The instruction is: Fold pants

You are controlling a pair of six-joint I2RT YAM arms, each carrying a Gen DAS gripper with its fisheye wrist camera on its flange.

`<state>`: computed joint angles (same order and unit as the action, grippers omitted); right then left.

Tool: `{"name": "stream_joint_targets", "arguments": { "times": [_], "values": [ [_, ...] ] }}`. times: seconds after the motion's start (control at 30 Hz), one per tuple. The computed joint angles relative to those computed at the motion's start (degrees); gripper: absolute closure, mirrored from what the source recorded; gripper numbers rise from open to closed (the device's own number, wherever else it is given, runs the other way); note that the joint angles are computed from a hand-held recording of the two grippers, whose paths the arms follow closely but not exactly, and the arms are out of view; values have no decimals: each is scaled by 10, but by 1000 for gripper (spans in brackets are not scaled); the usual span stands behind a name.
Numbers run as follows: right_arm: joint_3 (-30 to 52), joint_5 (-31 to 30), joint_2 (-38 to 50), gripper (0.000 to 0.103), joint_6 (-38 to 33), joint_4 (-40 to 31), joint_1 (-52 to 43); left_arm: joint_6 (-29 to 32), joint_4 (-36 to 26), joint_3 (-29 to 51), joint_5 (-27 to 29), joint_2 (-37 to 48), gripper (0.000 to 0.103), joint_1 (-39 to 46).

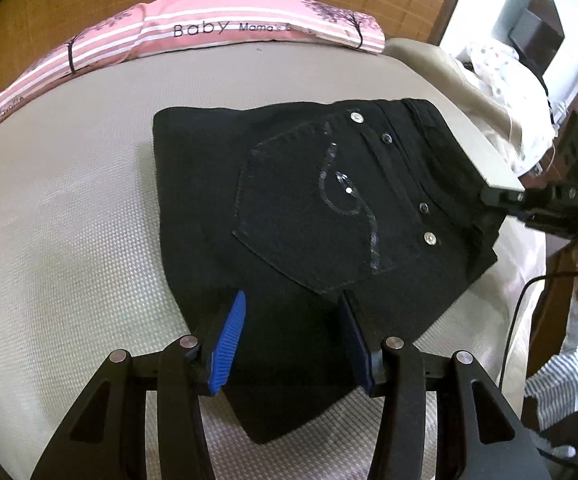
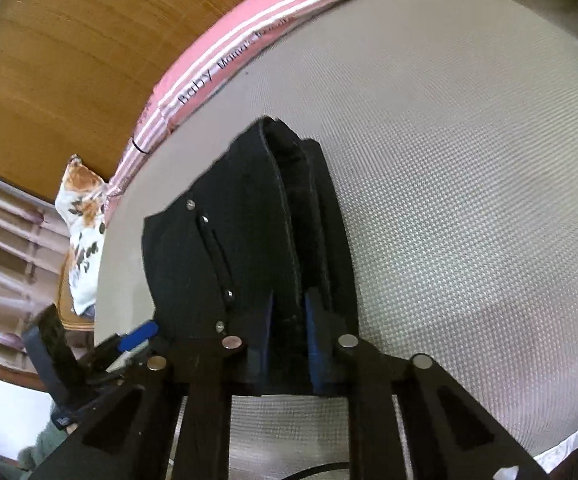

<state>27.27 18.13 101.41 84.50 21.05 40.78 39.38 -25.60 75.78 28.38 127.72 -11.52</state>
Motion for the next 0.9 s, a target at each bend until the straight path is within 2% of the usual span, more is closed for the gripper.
{"name": "stream_joint_targets", "arguments": {
  "times": [0.1,0.2,0.3,0.43,0.47,0.53,0.8,0.9],
  "values": [
    [-4,36,-42,93,18,-39,31,16,-21,-4,14,-9,54,9],
    [11,30,-16,93,28,-67,44,31,-31,-2,2,-3,54,10],
    [20,14,50,93,34,-40,41,28,-29,2,-12,14,54,8],
    [5,8,50,92,34,-14,34,16,-35,14,-13,21,54,7],
    [9,7,48,90,31,-24,34,14,-29,9,-14,19,54,6],
    [24,13,45,77,36,-62,35,6,-14,-5,-20,9,54,3],
    [36,24,37,75,42,-92,37,-15,66,-76,-52,-41,52,-7],
    [44,25,33,69,41,-105,37,-18,87,-90,-60,-53,52,-8]
  ]
}}
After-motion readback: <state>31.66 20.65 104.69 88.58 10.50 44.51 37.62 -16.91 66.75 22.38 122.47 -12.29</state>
